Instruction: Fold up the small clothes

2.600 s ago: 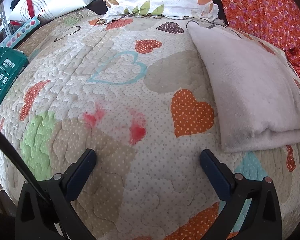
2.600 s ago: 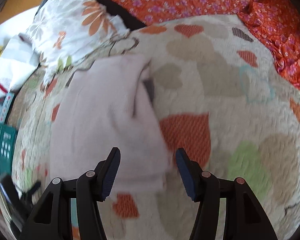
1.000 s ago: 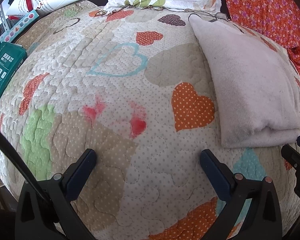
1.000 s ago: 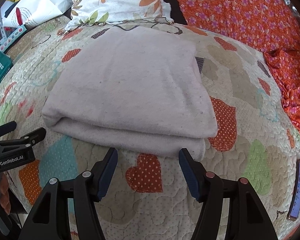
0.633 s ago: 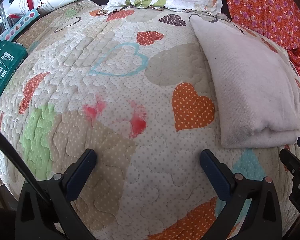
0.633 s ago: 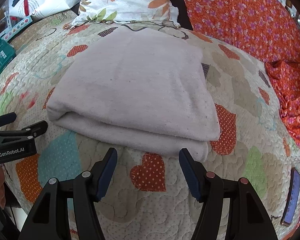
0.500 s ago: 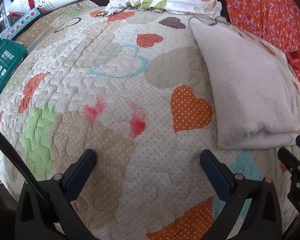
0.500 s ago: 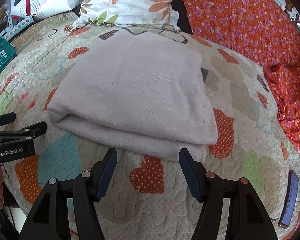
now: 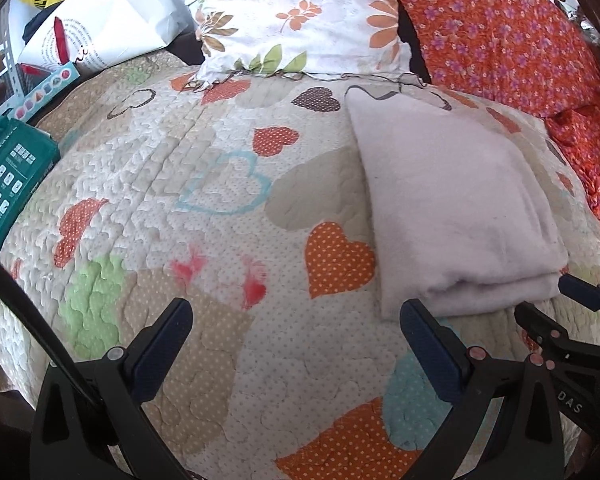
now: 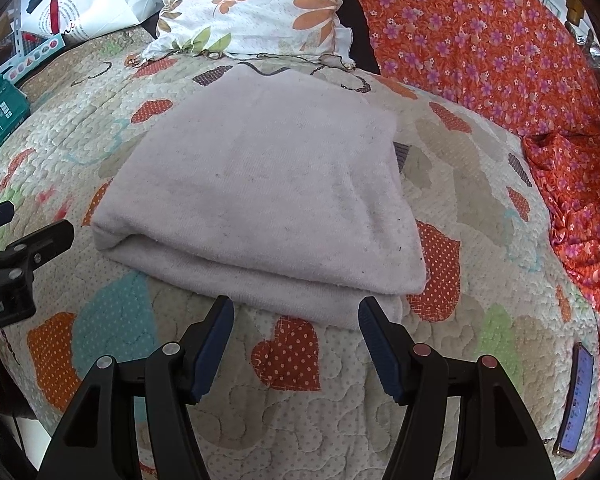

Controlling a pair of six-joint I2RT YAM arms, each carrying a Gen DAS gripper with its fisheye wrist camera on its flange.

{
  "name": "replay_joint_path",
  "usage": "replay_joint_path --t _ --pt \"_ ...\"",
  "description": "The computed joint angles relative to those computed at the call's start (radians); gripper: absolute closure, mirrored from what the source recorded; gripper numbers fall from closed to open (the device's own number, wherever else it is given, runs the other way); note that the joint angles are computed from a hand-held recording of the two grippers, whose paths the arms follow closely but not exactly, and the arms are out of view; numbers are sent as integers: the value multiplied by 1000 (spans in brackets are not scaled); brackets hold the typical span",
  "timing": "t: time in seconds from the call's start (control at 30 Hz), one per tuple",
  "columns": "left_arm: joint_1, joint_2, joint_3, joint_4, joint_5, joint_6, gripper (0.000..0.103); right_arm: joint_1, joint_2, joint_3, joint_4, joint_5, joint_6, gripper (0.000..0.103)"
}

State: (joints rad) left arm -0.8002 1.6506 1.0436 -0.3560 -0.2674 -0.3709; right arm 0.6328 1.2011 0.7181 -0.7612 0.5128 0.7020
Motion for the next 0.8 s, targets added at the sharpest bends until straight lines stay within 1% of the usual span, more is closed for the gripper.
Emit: replay_joint_path --t 0.23,0.43,0.63,0.73,0.8 --pt "10 31 36 -44 32 -22 0 -11 -4 1 -1 -2 1 34" --pt "3 52 67 -72 35 -39 0 -15 -23 0 -11 4 9 33" --pt "-17 62 102 -91 25 -53 0 -35 -78 2 -52 32 16 33" --pt "-29 62 112 -89 20 -57 0 -71 -133 -1 -83 50 19 33" --pt "-39 63 116 -83 8 -52 0 -104 -166 -6 -93 43 17 31"
